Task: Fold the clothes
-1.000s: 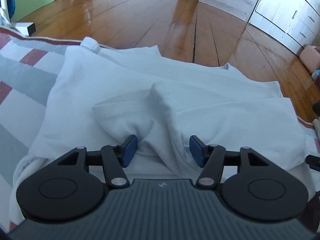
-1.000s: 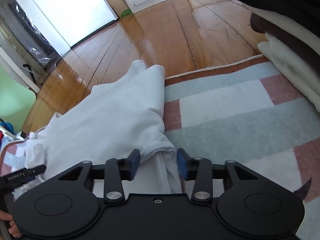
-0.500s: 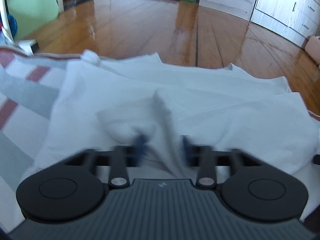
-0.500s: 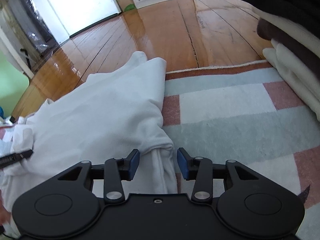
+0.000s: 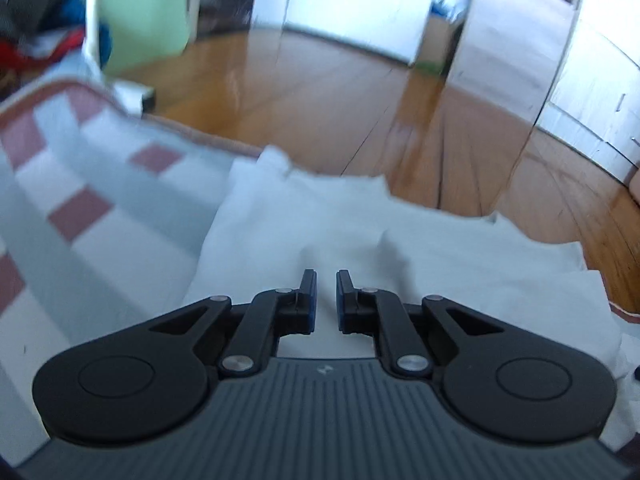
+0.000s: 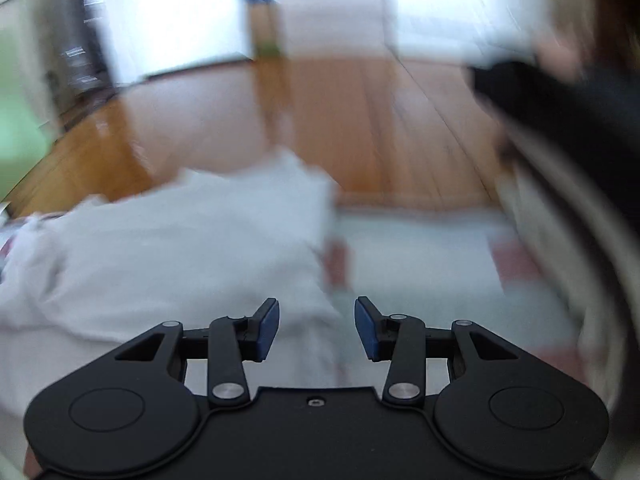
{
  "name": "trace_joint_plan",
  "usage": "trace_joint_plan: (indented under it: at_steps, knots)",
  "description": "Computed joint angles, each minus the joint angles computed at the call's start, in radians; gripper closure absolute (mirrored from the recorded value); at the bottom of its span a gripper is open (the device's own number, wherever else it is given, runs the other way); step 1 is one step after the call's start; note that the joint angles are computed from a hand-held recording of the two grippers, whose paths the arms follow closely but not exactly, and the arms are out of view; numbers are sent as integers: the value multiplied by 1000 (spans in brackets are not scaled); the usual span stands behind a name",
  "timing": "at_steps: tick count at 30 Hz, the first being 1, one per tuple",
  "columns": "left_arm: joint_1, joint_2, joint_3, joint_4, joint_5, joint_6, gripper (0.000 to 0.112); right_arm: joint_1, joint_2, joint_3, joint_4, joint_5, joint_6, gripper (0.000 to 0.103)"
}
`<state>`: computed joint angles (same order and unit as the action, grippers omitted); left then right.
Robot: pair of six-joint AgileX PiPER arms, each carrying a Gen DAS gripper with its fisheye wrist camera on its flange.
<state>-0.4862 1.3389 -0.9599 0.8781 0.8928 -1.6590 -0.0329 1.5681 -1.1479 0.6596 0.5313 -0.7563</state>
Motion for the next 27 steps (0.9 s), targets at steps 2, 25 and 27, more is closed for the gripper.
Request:
trace_joint_plan:
  at_steps: [2,25,27]
  knots:
    - [54,-20,-7,-100,-53,114,97,44,23,-64,118,161,-88,53]
    - [354,-309,157,-520,-205,569,68,650,140,-82,-53,57,-176,67]
    - [348,-290,156,-511,-227,566,63,628,131,-104,-96,90,-72,66]
